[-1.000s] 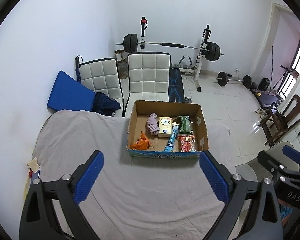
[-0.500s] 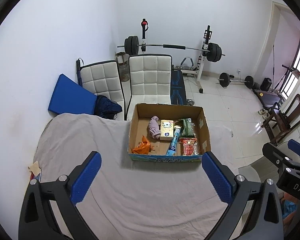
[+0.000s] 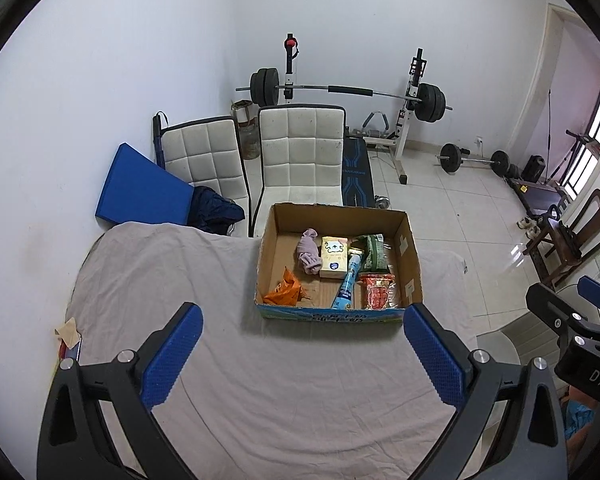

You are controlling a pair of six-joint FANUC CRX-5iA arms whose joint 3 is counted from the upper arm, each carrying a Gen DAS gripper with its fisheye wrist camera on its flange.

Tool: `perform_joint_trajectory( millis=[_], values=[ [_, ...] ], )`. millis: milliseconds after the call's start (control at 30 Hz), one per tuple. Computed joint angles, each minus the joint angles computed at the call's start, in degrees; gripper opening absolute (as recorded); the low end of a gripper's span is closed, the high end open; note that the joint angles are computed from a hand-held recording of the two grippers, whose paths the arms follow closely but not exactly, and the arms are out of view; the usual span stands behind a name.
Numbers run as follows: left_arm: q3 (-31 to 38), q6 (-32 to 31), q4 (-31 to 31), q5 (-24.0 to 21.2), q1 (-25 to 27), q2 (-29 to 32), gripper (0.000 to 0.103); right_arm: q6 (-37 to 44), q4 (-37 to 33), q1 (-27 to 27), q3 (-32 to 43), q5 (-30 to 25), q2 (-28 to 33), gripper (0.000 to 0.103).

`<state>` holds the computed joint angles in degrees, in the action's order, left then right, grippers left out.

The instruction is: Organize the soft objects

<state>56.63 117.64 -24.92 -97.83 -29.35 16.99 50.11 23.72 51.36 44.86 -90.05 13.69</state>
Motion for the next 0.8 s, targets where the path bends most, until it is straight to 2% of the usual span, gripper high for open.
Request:
perform_joint_trajectory(
  millis=[800],
  values=[
    [-1.1, 0.5, 0.2, 0.8, 0.2, -0.3, 0.103, 0.8, -0.2, -0.3, 0.0, -0.1, 0.0, 0.1]
  ],
)
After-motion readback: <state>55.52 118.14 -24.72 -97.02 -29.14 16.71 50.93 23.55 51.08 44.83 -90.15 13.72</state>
